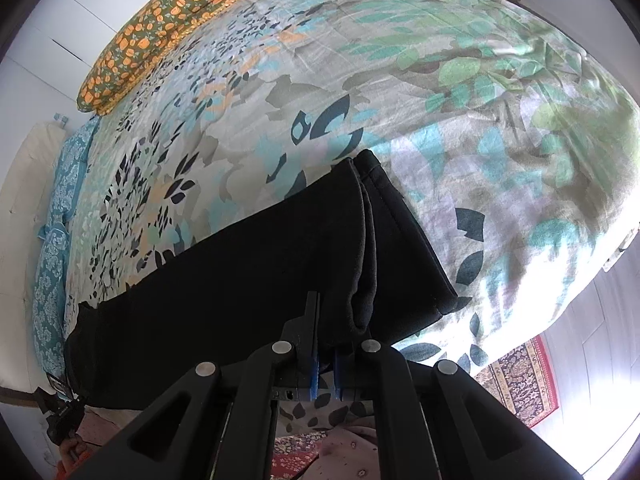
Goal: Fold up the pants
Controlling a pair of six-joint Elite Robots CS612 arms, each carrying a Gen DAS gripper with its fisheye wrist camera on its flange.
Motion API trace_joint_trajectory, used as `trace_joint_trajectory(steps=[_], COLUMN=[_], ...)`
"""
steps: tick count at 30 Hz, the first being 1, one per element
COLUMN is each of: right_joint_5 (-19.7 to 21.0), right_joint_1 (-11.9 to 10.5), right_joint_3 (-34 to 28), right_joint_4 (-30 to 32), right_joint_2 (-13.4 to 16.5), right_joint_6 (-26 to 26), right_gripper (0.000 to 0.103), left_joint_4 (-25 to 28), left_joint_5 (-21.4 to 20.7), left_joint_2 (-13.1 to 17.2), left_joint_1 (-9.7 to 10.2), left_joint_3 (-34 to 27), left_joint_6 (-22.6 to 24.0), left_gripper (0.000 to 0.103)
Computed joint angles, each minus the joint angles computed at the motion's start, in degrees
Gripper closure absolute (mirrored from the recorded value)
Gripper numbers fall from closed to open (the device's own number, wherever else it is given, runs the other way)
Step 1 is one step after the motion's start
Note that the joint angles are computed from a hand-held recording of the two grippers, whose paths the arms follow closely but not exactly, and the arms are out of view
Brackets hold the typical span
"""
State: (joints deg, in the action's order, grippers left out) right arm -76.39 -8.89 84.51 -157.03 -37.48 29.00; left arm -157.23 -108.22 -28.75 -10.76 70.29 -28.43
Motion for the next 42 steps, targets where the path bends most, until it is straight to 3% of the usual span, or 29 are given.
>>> trace_joint_trajectory(steps=[6,9,14,21,23,25,27,31,33,36,38,41,42], right_joint_5=[-1.3,-1.7,-8.5,-5.4,-6.3,-7.9,-10.4,-20.0,-22.8,-21.5,-18.9,-13.8,-12.0], right_joint_1=[0.0,-0.1,1.3,0.3,0.4,0.7,0.9,2.3,3.2,4.8,6.2,8.3,8.9], right_joint_3=[-3.5,-4.6,-4.7,-6.6,-6.0,-4.3,-2.1,1.2,2.2,2.3,0.8,-4.0,-5.9], right_joint_4=[9.8,11.5,9.0,16.3,14.9,10.8,5.8,-0.8,-4.8,-10.2,-11.6,-10.2,-9.2], right_joint_2=[1.2,1.7,1.2,2.3,1.9,1.0,-0.1,-2.4,-3.1,-3.2,-2.2,1.3,2.7], right_joint_6=[-4.2,-5.4,-9.2,-7.0,-6.4,-6.0,-5.1,-1.8,-1.4,-2.3,-3.3,-5.7,-6.2], right_gripper=[0.097,0.097,0.097,0.096,0.087,0.053,0.029,0.025,0.025,0.021,0.017,0.016,0.016], left_joint_4=[2.4,2.9,2.7,5.2,5.1,4.6,4.4,5.4,6.1,6.8,3.8,-3.5,-4.7], left_joint_5=[-0.7,-1.2,-1.9,-2.0,-2.3,-3.2,-4.0,-4.5,-3.8,1.2,4.3,8.0,8.9], left_joint_2=[0.8,0.9,0.9,1.0,0.8,0.6,0.4,0.2,-0.4,-2.5,-4.2,-5.2,-4.8], left_joint_1=[-0.17,-0.06,-0.13,-0.18,-0.15,0.06,0.39,0.57,0.56,0.0,-0.32,-0.49,-0.55], left_joint_3=[-1.4,-1.5,-1.4,-1.8,-1.6,-1.2,-0.8,-0.6,0.0,2.4,4.7,5.9,5.1], left_joint_6=[0.4,0.6,1.4,1.9,1.7,0.8,-0.5,0.0,-0.3,-1.3,-1.1,-0.3,0.4], left_gripper=[0.098,0.097,0.097,0.097,0.096,0.094,0.092,0.093,0.092,0.078,0.073,0.041,0.035])
